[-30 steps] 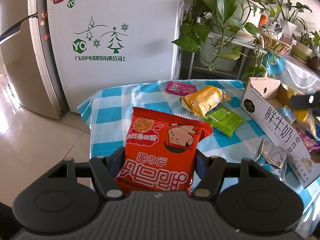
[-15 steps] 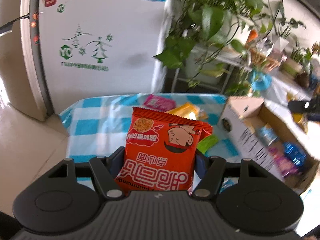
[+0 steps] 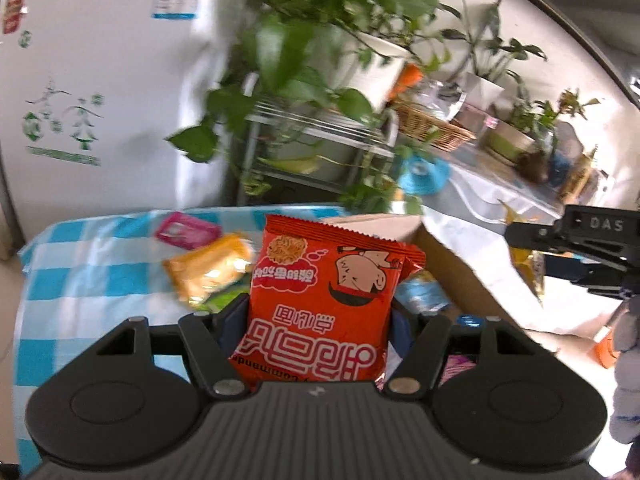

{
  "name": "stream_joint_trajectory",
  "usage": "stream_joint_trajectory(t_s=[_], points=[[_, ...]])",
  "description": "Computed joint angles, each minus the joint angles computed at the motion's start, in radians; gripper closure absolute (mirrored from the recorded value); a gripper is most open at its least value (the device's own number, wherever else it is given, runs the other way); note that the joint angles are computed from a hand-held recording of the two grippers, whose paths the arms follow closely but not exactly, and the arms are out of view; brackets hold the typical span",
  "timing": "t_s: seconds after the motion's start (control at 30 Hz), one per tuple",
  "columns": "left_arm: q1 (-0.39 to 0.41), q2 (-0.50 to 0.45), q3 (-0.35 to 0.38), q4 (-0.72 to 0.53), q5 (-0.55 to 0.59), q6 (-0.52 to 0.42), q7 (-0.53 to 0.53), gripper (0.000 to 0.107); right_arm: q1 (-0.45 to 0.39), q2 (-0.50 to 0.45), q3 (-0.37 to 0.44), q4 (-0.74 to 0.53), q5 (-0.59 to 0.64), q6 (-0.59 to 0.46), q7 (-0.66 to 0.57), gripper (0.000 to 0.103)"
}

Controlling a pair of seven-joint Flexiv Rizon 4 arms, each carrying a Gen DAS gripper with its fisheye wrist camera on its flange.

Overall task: Organize snacks
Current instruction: 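Carry the red bag and waffle bag over the cardboard box with both tools, then lower both bags into the cardboard box and open both tools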

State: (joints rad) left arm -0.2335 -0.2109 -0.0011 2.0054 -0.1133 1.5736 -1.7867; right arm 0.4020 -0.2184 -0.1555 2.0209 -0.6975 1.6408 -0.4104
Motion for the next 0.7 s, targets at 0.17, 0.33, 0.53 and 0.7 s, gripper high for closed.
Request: stream_joint_trajectory(t_s=[0.17, 0.33, 0.53, 0.7], points=[[0.014, -0.044, -0.072, -0.045, -0.053, -0.004, 0.048, 0.038, -0.052, -0.002, 0.048, -0.004, 0.055, -0.027, -0.023, 0.046], [0.012, -0.082, -0.115, -0.078, -0.093, 0.0, 0.086, 0.038, -0.078, 0.0, 0.074, -0.003, 0.111, -0.042, -0.039, 0.046], [0.019, -0.125, -0.175, -0.108, -0.155, 0.002, 0.136, 0.038, -0.077, -0.002, 0.063, -0.002, 0.124, -0.042, -0.025, 0.046], [0.021, -0.156, -0.206, -0.139, -0.184, -0.007, 0.176, 0.038, -0.094, -0.009, 0.088, -0.014, 0.157, -0.057, -0.041, 0.046]])
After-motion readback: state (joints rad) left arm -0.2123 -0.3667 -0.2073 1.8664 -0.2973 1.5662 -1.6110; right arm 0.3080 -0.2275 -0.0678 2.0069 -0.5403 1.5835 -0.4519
